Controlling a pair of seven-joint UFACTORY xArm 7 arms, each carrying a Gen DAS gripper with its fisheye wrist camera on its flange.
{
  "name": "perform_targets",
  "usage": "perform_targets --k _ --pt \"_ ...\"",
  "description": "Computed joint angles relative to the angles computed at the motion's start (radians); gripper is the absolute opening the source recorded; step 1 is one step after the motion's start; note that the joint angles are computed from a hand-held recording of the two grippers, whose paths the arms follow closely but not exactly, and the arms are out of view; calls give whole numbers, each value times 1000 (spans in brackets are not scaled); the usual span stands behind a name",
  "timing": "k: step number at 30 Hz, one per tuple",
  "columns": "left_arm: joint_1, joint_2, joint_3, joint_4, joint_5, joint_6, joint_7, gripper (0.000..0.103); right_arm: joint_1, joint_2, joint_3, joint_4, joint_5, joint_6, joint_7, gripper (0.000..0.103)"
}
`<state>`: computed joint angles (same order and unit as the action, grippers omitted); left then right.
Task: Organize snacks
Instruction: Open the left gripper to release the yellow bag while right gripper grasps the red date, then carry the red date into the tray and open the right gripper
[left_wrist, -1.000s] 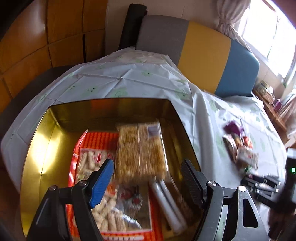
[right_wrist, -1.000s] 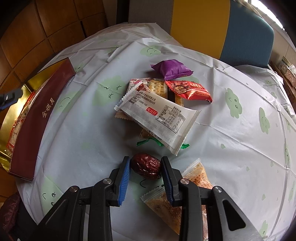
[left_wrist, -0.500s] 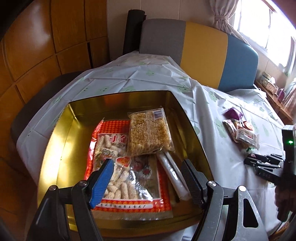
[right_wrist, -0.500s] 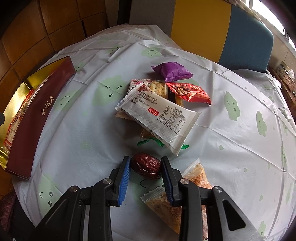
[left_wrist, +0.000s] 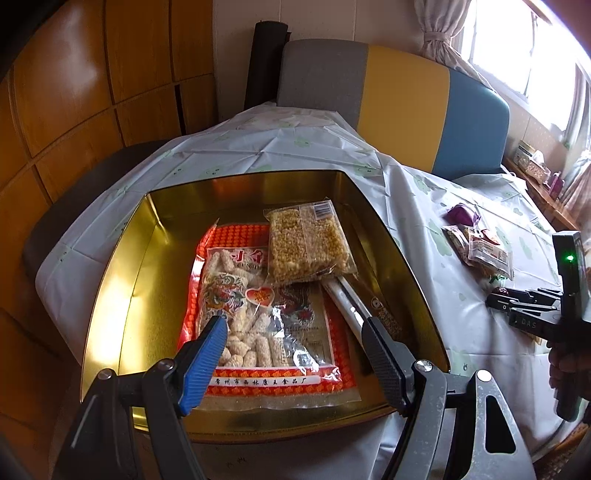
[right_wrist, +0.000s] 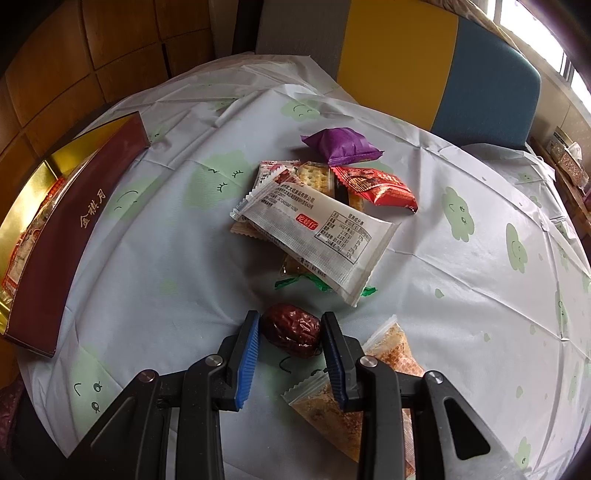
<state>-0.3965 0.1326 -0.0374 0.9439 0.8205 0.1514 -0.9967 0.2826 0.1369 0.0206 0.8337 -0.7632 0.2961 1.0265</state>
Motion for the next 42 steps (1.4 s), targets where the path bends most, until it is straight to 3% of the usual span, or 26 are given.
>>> perform_targets --k 10,13,18,20,26,31,35,38,42 --pt "23 -11 -3 -38 -67 -35 52 76 32 -3 34 48 58 155 47 33" --pt "29 -10 -7 -47 -113 -46 91 76 29 -23 50 22 104 117 47 33" --pt "12 -10 17 -46 -86 -39 62 77 46 -66 65 -3 53 66 130 33" --pt "13 -8 18 -41 -82 -21 48 81 45 -79 76 -4 44 36 140 33" --pt "28 -17 21 -45 -75 -12 30 83 71 -63 103 54 16 -16 143 33" --pt "33 -28 43 -28 100 39 -152 83 115 -22 93 117 -10 -100 156 33" --pt "80 -35 27 -39 94 24 -169 83 159 27 90 181 34 -157 89 33" --pt "110 -37 12 -50 25 15 -127 83 193 79 91 236 86 -162 11 33" --pt "110 -42 24 -49 125 11 -208 82 235 137 88 290 160 -136 -77 34"
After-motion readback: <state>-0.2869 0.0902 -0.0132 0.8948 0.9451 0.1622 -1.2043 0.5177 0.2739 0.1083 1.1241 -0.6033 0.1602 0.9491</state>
